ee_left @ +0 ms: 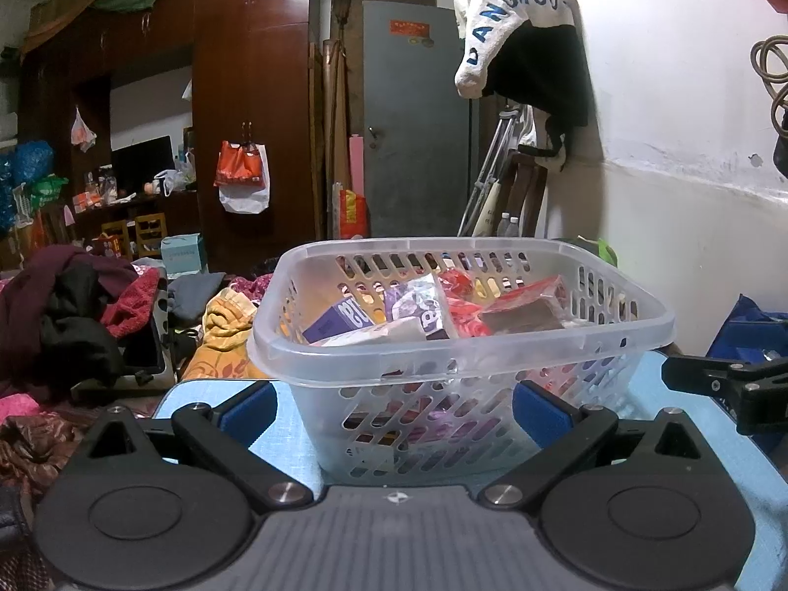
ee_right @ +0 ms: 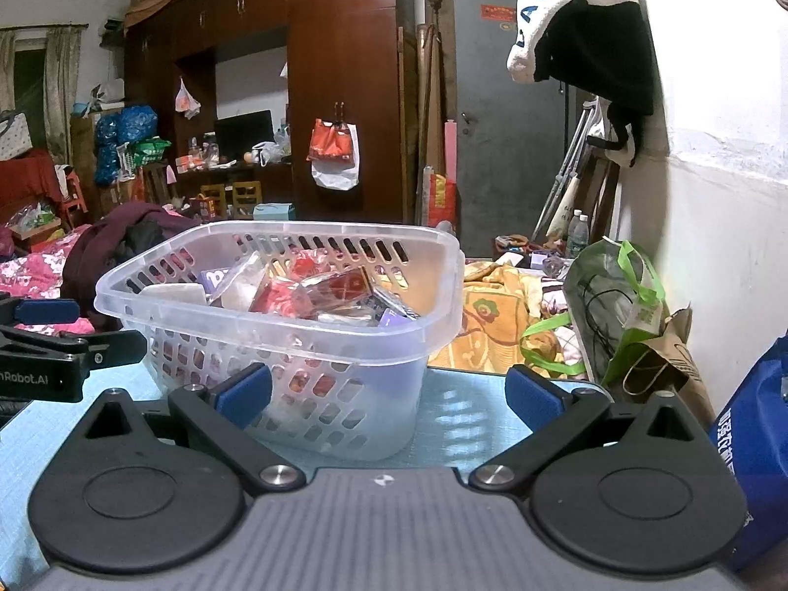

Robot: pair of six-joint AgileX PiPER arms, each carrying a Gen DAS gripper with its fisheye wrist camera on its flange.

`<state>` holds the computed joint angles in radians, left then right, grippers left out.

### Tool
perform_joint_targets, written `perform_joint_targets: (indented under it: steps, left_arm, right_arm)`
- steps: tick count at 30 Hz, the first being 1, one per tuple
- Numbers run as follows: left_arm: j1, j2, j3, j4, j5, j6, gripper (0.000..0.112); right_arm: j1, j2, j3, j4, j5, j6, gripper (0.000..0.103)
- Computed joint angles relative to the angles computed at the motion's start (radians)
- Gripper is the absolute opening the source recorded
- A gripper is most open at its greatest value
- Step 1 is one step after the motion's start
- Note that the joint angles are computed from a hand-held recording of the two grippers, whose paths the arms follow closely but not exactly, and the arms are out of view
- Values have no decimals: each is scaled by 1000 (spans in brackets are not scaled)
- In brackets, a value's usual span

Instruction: Organize objects

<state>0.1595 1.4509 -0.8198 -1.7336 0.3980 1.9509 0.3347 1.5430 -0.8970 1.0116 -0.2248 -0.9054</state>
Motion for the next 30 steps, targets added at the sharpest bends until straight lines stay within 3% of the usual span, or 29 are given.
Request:
perform_joint_targets:
  steps: [30]
  left_arm:
    - [-27, -4, 3, 2, -9, -4, 103]
  right_arm:
    - [-17, -7, 6, -14, 15, 8, 103]
